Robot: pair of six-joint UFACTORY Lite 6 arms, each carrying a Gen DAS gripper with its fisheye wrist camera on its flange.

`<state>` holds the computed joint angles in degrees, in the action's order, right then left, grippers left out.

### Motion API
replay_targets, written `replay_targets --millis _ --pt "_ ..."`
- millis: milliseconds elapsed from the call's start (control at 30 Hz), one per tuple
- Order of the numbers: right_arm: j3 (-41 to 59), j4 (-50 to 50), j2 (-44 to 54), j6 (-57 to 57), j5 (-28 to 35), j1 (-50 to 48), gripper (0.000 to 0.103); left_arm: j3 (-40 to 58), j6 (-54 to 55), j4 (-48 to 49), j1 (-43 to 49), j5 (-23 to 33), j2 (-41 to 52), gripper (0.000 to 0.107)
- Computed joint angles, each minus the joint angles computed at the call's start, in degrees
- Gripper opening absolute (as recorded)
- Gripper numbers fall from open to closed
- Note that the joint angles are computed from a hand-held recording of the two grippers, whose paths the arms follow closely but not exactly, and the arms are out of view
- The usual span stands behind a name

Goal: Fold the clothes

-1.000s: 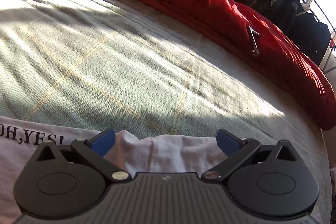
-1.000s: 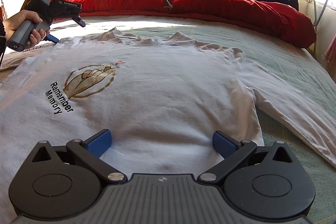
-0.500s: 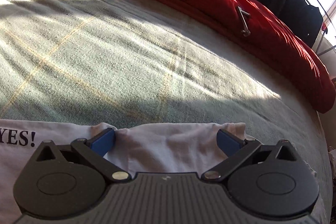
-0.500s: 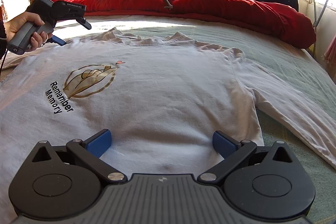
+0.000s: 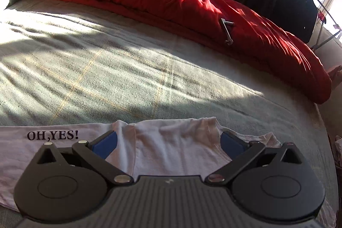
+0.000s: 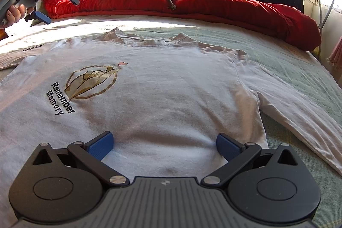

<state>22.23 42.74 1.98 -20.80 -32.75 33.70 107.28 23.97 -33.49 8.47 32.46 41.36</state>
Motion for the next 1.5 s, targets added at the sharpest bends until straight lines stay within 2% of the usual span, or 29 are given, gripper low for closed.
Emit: replay_targets --millis 133,233,400,500,667,800,900,1133,1333,1500 --pt "0.00 2.21 -1.32 -1.98 1.44 0.22 0.103 -10.59 2.12 0.56 0.09 -0.86 -9.14 0.102" --pt "-0.09 4.45 -3.29 -4.53 3.55 0.44 0.103 -16.73 3.14 -0.02 -0.06 -3.25 -11.59 0.102" --pt "-0.84 5.20 -5.14 -5.52 4.43 2.36 0.103 -19.34 4.26 -3.72 -0.61 -6.19 -6.69 0.102" --pt "0.22 6.47 -3.52 -7.28 3.89 3.01 0.103 -17.94 2.26 -1.12 -1.38 -8.06 -2.35 0.102" --pt "0.96 6.50 -2.63 -7.47 4.09 2.76 0.103 -20.20 10.98 -6.55 0.39 -9.69 -1.96 0.102" --pt "0.82 7.28 -2.91 -8.00 4.19 3.00 0.103 -25.16 7.28 -4.22 0.68 -12.03 -8.03 0.102" --pt "0.92 8.37 -3.01 -8.72 4.27 3.29 0.103 -30.31 15.07 -11.44 0.76 -11.37 -14.29 0.102" --pt "1.17 10.64 -3.40 -10.78 4.79 3.75 0.103 -46.65 25.80 -18.53 -4.55 -9.67 -30.10 0.102" --pt "1.37 11.62 -3.13 -11.62 4.70 4.14 0.103 -61.12 26.68 -17.85 -11.21 -13.26 -41.52 0.102" --pt "1.51 10.68 -2.32 -10.58 4.25 4.16 0.103 -75.03 30.82 -20.17 -15.18 -19.34 -51.68 0.102"
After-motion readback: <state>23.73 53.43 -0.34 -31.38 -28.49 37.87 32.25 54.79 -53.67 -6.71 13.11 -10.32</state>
